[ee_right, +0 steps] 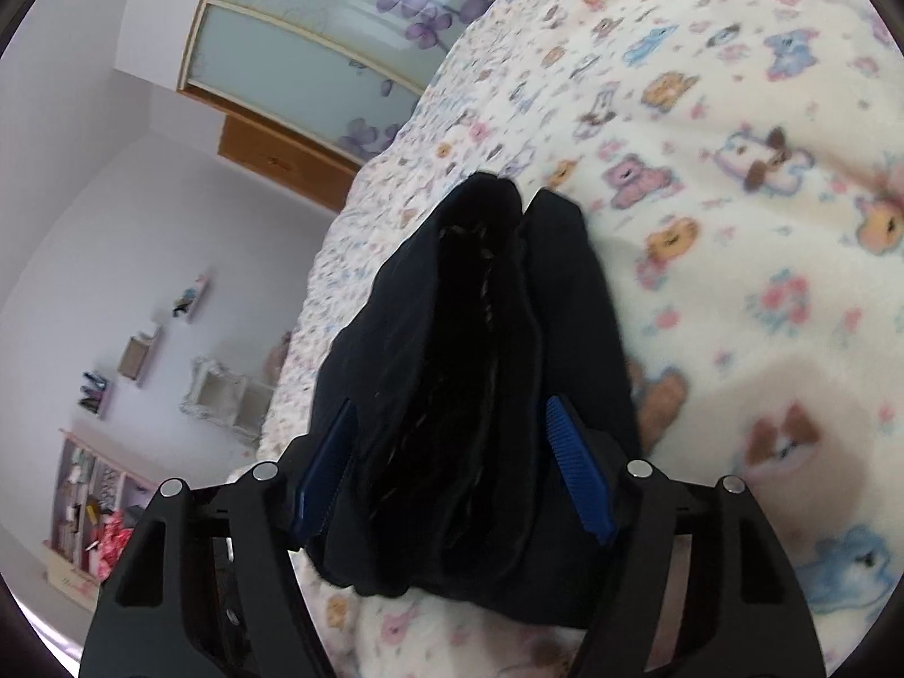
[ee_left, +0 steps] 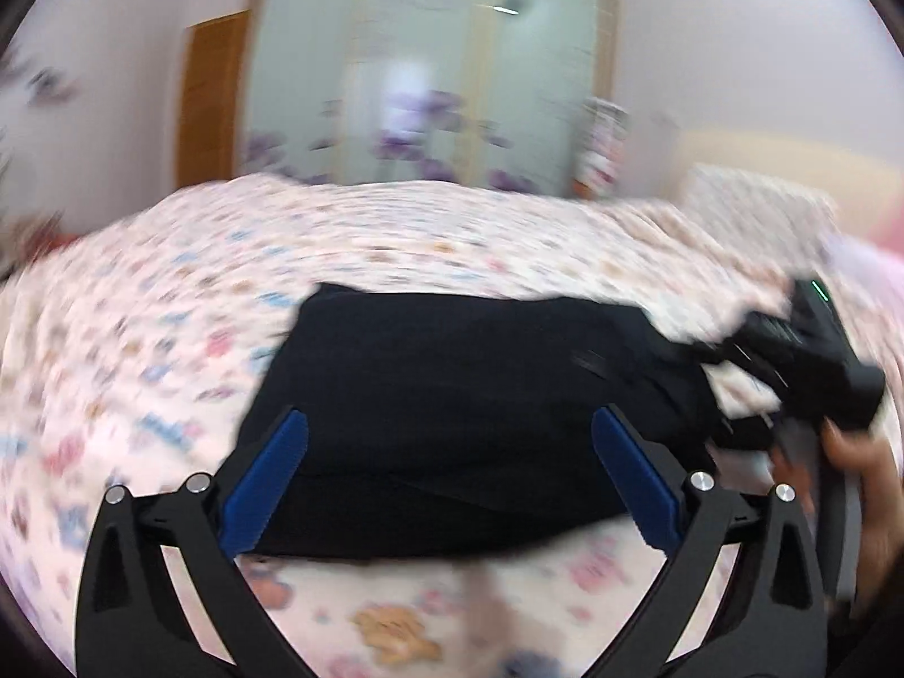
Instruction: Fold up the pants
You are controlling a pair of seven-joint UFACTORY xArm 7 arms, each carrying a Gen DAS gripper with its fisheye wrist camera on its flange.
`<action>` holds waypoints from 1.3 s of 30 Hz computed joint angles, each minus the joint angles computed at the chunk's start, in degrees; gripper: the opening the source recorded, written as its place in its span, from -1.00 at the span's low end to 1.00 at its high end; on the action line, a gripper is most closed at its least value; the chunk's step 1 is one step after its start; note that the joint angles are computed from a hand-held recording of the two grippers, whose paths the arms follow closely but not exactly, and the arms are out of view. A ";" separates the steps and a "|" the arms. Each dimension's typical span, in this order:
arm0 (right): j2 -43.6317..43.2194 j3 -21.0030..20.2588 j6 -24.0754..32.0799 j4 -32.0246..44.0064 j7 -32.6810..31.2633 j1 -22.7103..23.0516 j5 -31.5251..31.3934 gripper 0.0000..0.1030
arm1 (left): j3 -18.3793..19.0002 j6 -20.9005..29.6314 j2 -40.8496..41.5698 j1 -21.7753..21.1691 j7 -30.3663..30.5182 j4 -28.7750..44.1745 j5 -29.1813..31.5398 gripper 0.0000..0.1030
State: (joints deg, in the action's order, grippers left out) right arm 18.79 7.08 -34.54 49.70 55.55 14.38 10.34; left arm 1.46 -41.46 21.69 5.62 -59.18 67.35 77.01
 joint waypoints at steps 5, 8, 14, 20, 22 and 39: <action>1.16 -0.01 2.46 2.26 -1.86 -0.74 -3.82 0.05 | -2.15 4.13 3.85 2.34 -8.03 3.66 -3.73 0.96; 0.90 -2.95 5.13 3.07 -8.07 3.62 1.30 -0.45 | -1.63 1.86 7.79 3.25 -16.78 9.53 2.89 0.96; -0.58 -1.19 -6.32 0.31 -10.75 4.11 3.49 -0.59 | 1.61 -4.38 10.68 2.05 -19.87 12.48 2.78 0.96; -0.09 -0.92 1.64 -0.48 -13.80 5.15 14.61 -0.60 | 3.28 -4.78 10.48 -0.34 -18.20 12.52 3.51 0.96; -0.01 -2.03 1.45 -0.51 -14.06 6.60 15.90 -0.60 | 3.69 -3.46 10.26 -1.15 -18.67 12.86 4.38 0.96; -2.02 -4.77 3.21 0.06 -22.46 11.39 26.02 -0.20 | 4.81 -5.23 13.79 -0.54 -29.88 19.08 5.72 0.96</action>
